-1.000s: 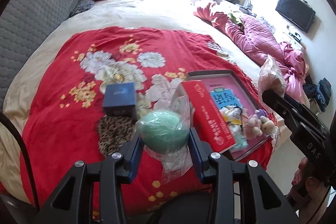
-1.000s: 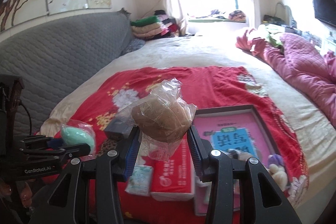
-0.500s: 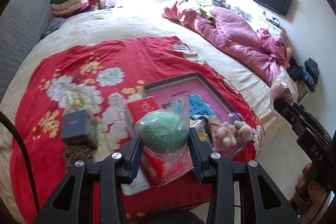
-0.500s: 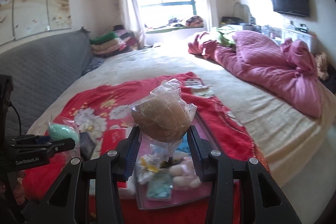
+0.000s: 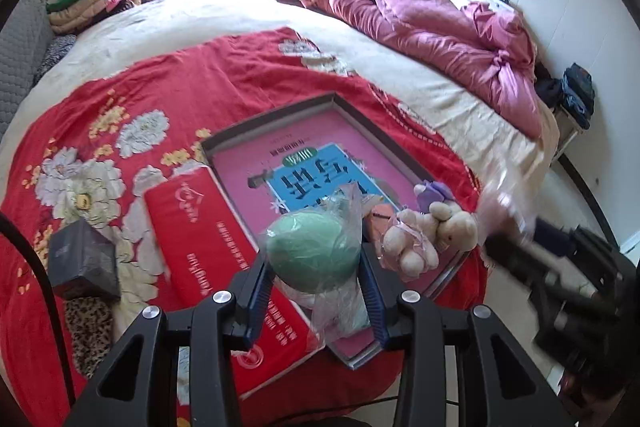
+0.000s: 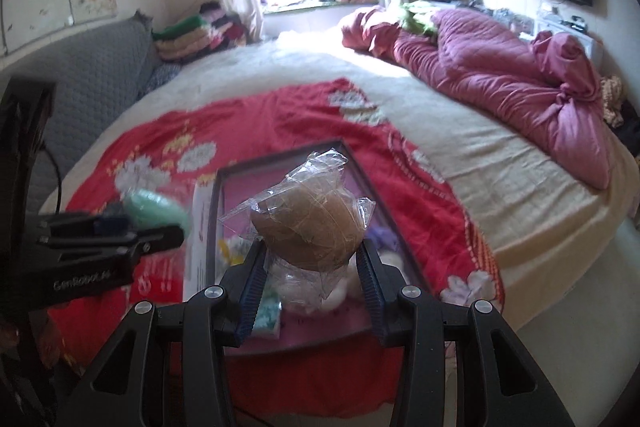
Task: Organize soft objects
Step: 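Lift the bagged green ball and bread roll and carry both to the tray, then lower both bags into the tray and open both tools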
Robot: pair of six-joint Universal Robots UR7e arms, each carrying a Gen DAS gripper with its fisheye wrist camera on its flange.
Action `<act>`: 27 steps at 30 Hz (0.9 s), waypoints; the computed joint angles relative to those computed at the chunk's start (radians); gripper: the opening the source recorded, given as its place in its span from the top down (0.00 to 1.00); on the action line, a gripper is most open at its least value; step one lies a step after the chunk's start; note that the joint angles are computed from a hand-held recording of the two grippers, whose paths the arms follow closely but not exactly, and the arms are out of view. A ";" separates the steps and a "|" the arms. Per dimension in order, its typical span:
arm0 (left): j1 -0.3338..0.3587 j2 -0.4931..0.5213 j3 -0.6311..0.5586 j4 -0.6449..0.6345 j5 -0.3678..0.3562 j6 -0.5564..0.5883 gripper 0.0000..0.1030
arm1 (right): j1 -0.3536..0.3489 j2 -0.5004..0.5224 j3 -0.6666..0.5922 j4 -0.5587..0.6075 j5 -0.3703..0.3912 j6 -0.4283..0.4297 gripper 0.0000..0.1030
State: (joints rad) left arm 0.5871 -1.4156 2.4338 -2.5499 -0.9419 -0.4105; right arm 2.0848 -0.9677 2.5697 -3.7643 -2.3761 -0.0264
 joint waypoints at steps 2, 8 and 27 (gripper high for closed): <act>0.016 0.031 -0.010 -0.018 -0.014 0.017 0.60 | -0.024 0.001 0.005 0.034 0.041 -0.001 0.55; 0.062 0.095 -0.034 -0.069 -0.044 0.060 0.60 | -0.075 0.017 0.024 0.056 0.115 -0.022 0.55; 0.128 0.167 -0.050 -0.134 -0.119 0.124 0.59 | -0.135 0.165 -0.039 -0.028 0.039 -0.104 0.55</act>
